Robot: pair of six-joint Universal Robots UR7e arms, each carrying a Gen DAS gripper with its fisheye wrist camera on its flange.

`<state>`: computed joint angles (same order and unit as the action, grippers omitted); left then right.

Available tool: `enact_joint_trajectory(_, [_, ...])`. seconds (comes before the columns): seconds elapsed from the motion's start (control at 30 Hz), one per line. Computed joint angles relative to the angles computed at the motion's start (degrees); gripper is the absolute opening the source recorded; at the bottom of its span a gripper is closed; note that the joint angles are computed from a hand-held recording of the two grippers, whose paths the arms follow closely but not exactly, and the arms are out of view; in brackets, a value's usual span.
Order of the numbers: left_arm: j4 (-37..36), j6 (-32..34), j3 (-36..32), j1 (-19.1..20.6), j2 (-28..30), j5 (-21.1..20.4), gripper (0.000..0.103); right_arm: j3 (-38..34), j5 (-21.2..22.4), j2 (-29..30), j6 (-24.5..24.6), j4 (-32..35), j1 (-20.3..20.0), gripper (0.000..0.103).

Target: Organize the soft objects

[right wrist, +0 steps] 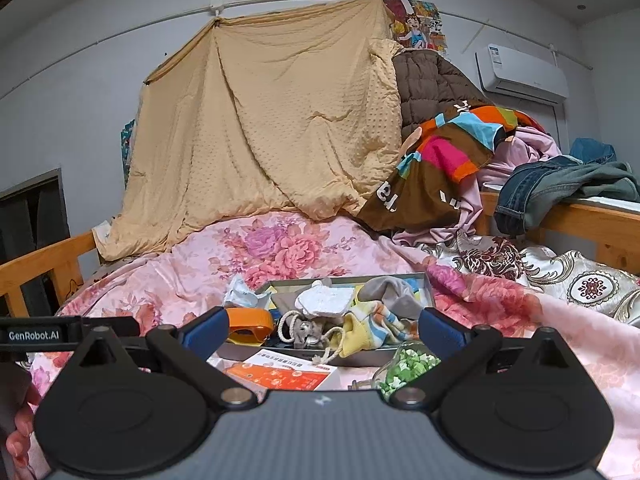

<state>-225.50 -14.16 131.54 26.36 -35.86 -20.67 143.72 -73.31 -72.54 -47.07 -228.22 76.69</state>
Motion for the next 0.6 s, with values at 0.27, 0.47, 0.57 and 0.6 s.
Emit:
enact_joint_trajectory(0.27, [2.7, -8.7, 3.7, -0.2, -0.6, 1.3, 0.102, 1.2, 0.0, 0.8, -0.2, -2.5, -0.1, 0.103])
enact_joint_trajectory(0.47, [4.5, -13.0, 5.0, -0.7, -0.6, 2.6, 0.102, 1.9, -0.7, 1.1, -1.0, -3.3, -0.1, 0.103])
enact_joint_trajectory(0.57, [7.1, -15.6, 5.6, -1.3, -1.0, 3.2, 0.102, 2.1, -0.7, 1.1, -0.9, -3.6, -0.1, 0.103])
enact_joint_trajectory(0.6, [7.7, -16.3, 5.9, -1.5, -1.1, 3.4, 0.102, 2.4, -0.7, 1.3, -1.0, -4.0, -0.1, 0.103])
